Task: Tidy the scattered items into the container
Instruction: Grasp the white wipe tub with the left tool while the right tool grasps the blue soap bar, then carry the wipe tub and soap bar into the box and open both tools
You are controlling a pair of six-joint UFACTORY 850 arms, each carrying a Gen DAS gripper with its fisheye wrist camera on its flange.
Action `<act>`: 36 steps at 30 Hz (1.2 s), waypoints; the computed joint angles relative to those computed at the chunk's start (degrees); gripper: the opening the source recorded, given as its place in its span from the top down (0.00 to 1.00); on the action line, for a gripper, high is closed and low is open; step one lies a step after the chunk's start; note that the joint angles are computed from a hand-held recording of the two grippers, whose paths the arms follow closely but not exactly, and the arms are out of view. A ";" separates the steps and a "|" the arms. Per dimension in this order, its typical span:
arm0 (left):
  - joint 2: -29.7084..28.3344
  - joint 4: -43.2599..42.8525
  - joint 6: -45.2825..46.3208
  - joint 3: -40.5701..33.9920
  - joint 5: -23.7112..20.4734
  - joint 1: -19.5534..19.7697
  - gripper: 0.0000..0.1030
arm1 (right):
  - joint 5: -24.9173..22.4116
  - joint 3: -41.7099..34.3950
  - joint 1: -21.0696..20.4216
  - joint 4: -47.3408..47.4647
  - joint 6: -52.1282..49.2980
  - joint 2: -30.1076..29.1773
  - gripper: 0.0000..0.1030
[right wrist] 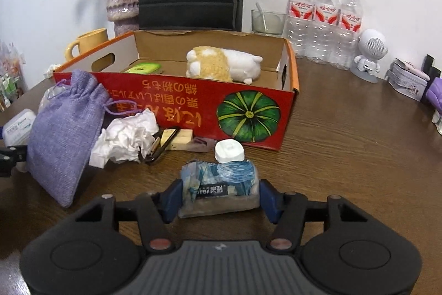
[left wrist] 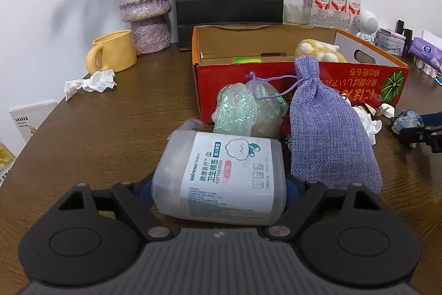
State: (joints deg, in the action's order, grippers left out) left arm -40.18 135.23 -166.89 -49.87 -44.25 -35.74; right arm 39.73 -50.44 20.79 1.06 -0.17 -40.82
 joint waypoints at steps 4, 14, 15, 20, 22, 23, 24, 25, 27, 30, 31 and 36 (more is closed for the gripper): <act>0.23 -0.43 -0.72 0.41 -0.80 -0.38 0.17 | 1.49 1.41 -0.21 -0.13 1.53 0.77 0.44; 2.41 -0.95 -4.28 3.58 -5.12 -1.23 0.19 | 4.19 3.92 -0.25 -0.92 3.89 2.61 0.44; 3.33 -1.14 -4.76 4.53 -6.26 -1.35 0.19 | 5.13 4.65 -0.37 -1.32 4.36 3.37 0.44; 9.56 -0.46 -3.90 8.34 -11.45 -0.86 0.19 | 7.97 6.49 -1.53 -4.56 6.02 7.73 0.44; 11.85 1.32 -1.73 8.14 -12.59 -0.08 0.19 | 7.86 5.54 -1.97 -6.51 5.55 9.30 0.44; 12.62 2.18 -0.42 7.37 -12.58 0.39 0.19 | 7.12 4.52 -1.98 -6.87 4.83 9.69 0.44; 13.11 3.48 0.63 6.23 -12.02 1.01 0.19 | 5.90 3.05 -1.90 -7.05 3.92 9.88 0.44; 13.30 5.00 1.22 4.80 -10.80 1.72 0.19 | 4.61 1.47 -1.78 -6.83 2.84 9.74 0.44; 12.61 7.04 2.36 0.30 -5.82 3.47 0.19 | 0.06 -3.35 -1.45 -5.28 0.01 8.24 0.44; 8.67 6.41 5.16 -9.11 5.45 6.01 0.19 | -10.39 -12.67 -1.53 -4.55 -3.34 3.98 0.44; 6.95 5.29 6.76 -12.40 9.41 6.74 0.19 | -13.43 -15.67 -1.33 -1.88 -6.88 2.29 0.44; -2.43 -10.90 24.09 -26.61 20.88 8.65 0.19 | -25.49 -28.17 -1.16 12.28 -22.78 -5.74 0.44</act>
